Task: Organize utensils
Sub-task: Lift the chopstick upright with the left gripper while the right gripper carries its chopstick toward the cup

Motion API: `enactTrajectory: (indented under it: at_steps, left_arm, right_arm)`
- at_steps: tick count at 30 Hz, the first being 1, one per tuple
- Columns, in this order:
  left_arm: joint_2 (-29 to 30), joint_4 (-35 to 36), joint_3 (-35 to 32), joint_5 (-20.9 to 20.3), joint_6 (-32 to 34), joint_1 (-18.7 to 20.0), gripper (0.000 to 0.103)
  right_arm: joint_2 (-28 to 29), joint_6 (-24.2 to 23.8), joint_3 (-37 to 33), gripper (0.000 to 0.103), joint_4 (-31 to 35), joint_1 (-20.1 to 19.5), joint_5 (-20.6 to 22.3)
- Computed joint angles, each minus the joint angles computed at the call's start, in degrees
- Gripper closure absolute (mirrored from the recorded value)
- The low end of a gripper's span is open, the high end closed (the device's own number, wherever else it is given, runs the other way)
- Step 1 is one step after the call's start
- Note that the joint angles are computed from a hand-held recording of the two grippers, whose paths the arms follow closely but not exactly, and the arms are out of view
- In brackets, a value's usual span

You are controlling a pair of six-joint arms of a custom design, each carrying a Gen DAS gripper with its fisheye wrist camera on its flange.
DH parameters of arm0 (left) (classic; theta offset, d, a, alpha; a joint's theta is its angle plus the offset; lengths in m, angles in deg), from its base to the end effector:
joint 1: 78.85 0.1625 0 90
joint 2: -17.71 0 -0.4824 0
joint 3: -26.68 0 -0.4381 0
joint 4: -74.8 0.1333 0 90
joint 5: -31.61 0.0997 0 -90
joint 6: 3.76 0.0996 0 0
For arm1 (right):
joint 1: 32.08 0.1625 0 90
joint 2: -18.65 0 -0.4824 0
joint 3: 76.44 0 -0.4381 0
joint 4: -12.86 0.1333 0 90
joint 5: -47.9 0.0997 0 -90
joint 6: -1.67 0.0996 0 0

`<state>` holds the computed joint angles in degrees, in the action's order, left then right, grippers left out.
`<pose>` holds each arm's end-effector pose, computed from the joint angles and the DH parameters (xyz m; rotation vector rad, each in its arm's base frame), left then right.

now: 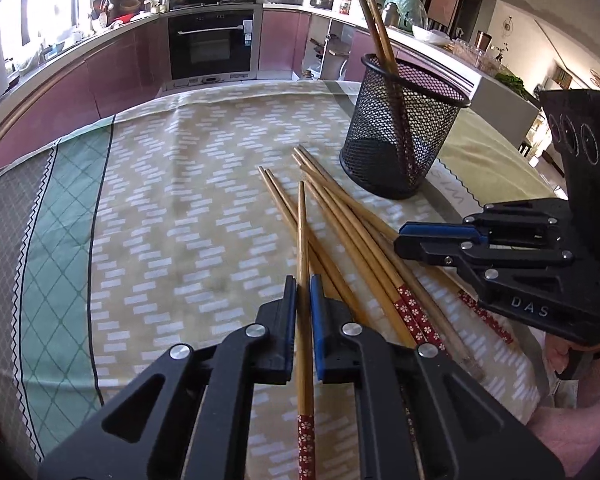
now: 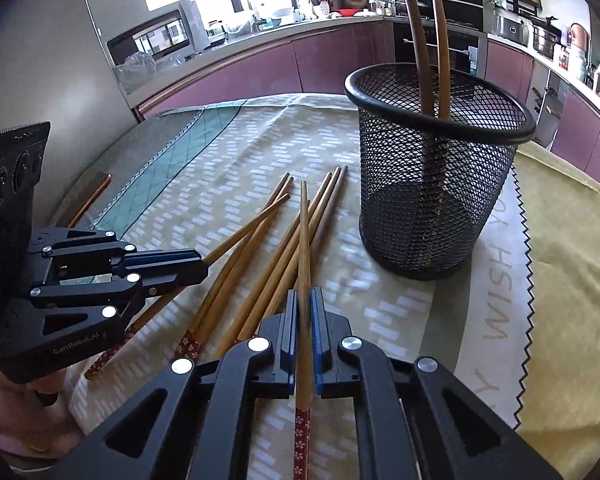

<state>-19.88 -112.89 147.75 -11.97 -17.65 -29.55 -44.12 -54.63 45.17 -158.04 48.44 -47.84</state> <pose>-0.2000 -0.5475 -0.0206 0.4364 2.3904 -0.7459 0.0266 -0.5895 0.1621 1.0967 -2.6027 0.3854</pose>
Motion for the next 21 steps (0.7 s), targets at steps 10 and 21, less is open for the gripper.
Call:
enactTrajectory:
  at_steps: [10,21]
  left_arm:
    - [0.14,2.28,-1.20,-0.41,0.24,0.89,0.095]
    - [-2.84,-2.81,0.95,-2.79,2.92,-1.17,0.096]
  right_arm:
    - [1.41,0.34,-1.39,0.097,0.60,0.28,-0.84]
    - [-5.07,-1.21,1.05,0.097,1.21,-2.07,9.74]
